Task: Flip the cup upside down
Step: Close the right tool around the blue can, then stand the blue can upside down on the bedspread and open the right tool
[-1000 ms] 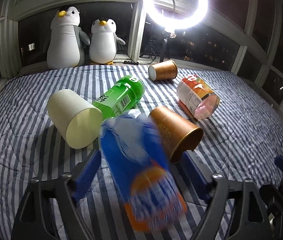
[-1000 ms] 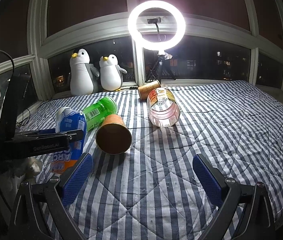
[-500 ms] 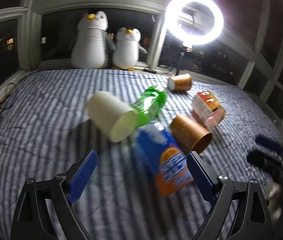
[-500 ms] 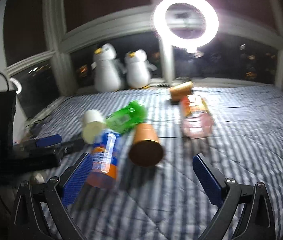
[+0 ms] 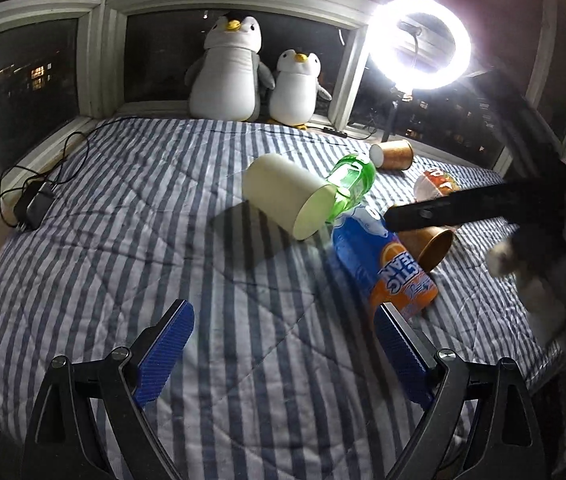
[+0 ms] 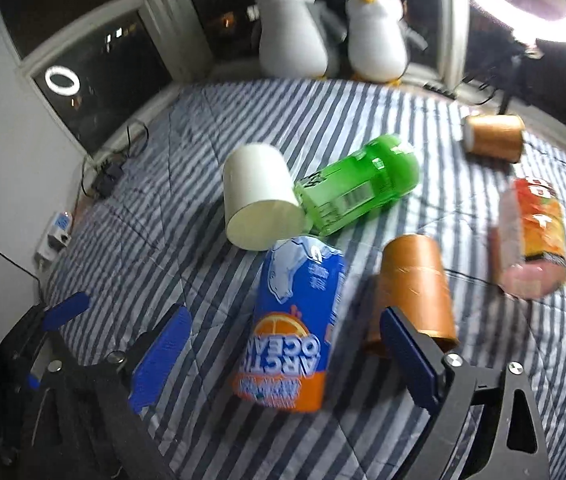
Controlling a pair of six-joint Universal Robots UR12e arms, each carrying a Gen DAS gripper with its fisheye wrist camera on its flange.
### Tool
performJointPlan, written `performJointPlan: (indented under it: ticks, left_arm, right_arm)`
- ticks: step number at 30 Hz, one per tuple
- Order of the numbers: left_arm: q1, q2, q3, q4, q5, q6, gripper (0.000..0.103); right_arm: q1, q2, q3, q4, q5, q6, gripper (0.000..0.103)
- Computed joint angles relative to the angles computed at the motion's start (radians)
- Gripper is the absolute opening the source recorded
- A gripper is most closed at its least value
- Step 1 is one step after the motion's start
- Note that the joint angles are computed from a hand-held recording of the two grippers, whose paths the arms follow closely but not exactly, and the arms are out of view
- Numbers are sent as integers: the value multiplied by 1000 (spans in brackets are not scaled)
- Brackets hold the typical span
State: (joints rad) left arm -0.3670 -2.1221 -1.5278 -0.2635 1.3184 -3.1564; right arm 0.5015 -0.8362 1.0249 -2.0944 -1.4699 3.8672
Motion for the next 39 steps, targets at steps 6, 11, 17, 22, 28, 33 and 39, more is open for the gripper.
performJointPlan:
  ticks: [6, 11, 17, 22, 28, 33, 39]
  left_arm:
    - [-8, 9, -17, 19, 47, 28, 94]
    - [-9, 14, -25, 27, 56, 40, 94]
    - [-7, 14, -25, 29, 59, 36, 94]
    - [-6, 12, -21, 22, 60, 37, 94]
    - [-9, 7, -13, 19, 55, 38, 93]
    - [-12, 0, 0, 13, 44, 31, 94]
    - [-18, -3, 7, 13, 39, 36, 94]
  right_arm:
    - [-18, 75, -118, 168, 77, -28, 83]
    - [-20, 115, -183, 253, 75, -56, 81]
    - [-24, 152, -245, 336, 75, -81, 72]
    - [-26, 141, -227, 321, 75, -68, 63]
    - [-14, 75, -115, 174, 33, -15, 63]
    - [17, 0, 11, -23, -116, 29, 63]
    - [58, -29, 90, -193, -296, 63, 63]
